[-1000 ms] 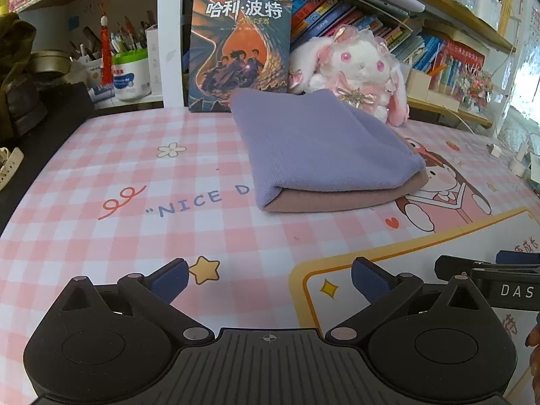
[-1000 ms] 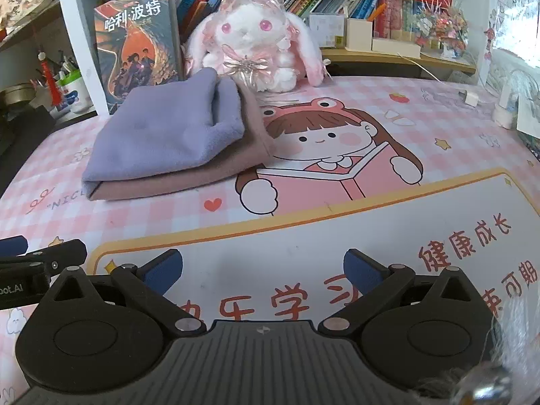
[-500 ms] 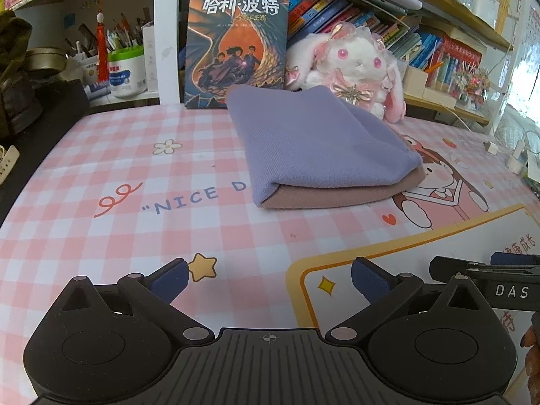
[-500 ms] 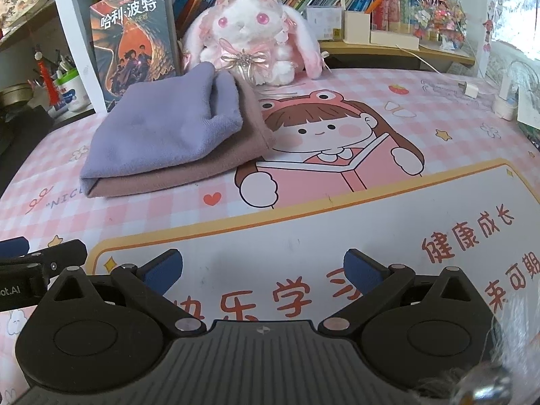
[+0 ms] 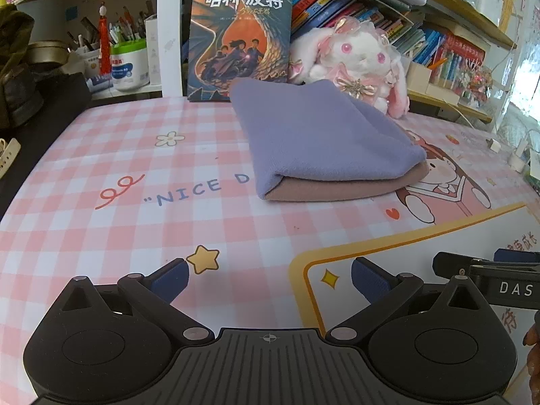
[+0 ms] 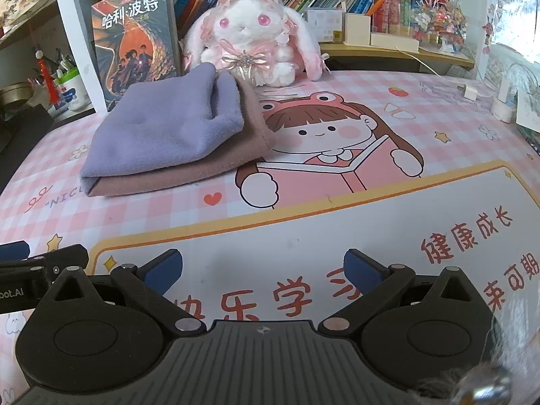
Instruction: Fold clothes
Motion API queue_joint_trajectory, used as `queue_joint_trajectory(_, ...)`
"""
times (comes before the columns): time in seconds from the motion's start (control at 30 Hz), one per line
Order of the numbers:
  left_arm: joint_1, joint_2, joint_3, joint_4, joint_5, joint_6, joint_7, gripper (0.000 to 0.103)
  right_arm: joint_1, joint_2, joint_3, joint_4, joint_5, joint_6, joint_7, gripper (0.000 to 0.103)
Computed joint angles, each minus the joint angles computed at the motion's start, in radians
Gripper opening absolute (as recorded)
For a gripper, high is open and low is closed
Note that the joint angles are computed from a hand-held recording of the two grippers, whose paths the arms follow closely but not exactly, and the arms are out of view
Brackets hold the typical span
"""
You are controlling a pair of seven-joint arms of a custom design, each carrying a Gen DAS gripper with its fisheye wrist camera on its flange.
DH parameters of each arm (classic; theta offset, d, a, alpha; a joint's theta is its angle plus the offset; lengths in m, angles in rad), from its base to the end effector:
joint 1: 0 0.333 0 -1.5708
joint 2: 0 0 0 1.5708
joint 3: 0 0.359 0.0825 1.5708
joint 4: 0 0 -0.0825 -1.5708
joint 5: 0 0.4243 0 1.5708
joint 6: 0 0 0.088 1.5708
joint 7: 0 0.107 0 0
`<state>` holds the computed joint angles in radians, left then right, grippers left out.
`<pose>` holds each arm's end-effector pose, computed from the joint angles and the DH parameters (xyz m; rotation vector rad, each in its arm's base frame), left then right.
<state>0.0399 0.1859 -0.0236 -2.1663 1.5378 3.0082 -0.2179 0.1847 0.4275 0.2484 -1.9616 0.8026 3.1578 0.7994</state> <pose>0.5932 -0.0630 0.3494 -2.0055 1.4406 -0.7031 0.6601 0.2167 0.3391 -1.9606 1.3950 -0.4329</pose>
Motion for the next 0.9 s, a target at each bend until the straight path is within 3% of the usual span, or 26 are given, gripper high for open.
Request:
queue_joint_trajectory(0.43, -0.001, -0.004, -0.002, -0.005, -0.008, -0.002, 0.008, 0.103, -0.004, -0.003, -0.001, -0.004, 0.006, -0.007, 0.000, 0.103)
queue_joint_trajectory(0.9, 0.010, -0.013, -0.014, -0.002, 0.094, 0.007, -0.105, 0.103, -0.012, -0.012, 0.006, -0.014, 0.022, -0.001, -0.007, 0.103)
